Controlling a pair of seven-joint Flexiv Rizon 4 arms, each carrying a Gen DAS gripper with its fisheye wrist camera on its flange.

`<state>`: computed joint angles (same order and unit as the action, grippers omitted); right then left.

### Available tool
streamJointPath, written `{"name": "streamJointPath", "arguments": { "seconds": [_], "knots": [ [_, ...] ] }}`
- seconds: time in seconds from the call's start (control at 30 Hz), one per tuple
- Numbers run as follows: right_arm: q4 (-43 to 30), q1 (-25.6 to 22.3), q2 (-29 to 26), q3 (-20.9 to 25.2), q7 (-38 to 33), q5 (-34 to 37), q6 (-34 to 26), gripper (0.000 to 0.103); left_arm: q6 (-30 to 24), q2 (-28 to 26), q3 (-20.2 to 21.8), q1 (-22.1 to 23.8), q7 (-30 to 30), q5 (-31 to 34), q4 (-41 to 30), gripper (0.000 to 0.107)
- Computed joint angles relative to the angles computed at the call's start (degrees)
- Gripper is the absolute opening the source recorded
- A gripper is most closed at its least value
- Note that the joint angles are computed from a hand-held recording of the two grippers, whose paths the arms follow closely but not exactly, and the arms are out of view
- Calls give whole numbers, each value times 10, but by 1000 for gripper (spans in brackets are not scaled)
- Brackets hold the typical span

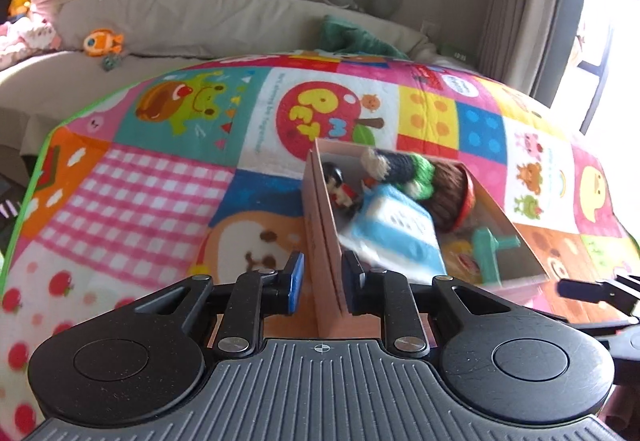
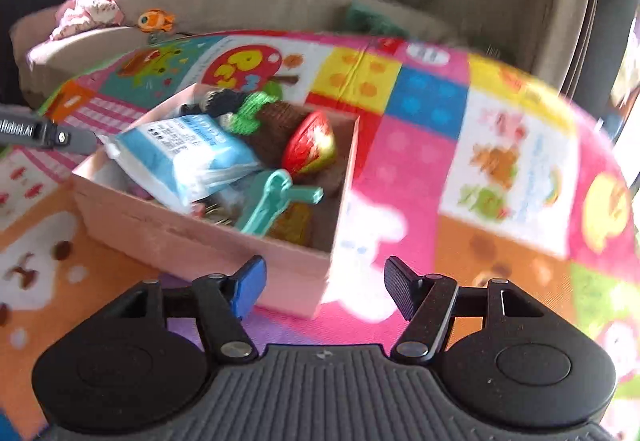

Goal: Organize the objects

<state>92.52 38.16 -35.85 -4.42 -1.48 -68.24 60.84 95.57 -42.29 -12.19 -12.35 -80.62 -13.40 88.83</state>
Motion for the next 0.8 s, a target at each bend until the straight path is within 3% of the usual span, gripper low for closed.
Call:
{"name": "streamJointPath", "arguments": {
  "seconds": [0.13, 0.23, 0.27, 0.33, 0.53, 0.8],
  "knots": [
    [26, 10, 7, 4, 58, -18, 25, 84, 36, 38, 66, -55, -25, 10, 85, 23],
    [39, 16, 5, 18, 76, -8, 33, 87, 57, 53, 154, -133, -57, -1, 133, 23],
    [42, 20, 4, 21, 80, -4, 32, 89, 63, 55, 164, -144, -63, -3, 146, 23],
    [50, 29, 1, 24, 86, 2, 25, 103, 63, 58, 166, -149, -67, -7, 162, 23],
    [58, 40, 0, 12, 150, -51, 11, 103, 111, 28, 218, -207, -49, -33, 157, 30],
    [46, 31, -12, 9, 225, -123, -6, 103, 113, 15, 195, -198, -30, -66, 140, 36]
  ]
}}
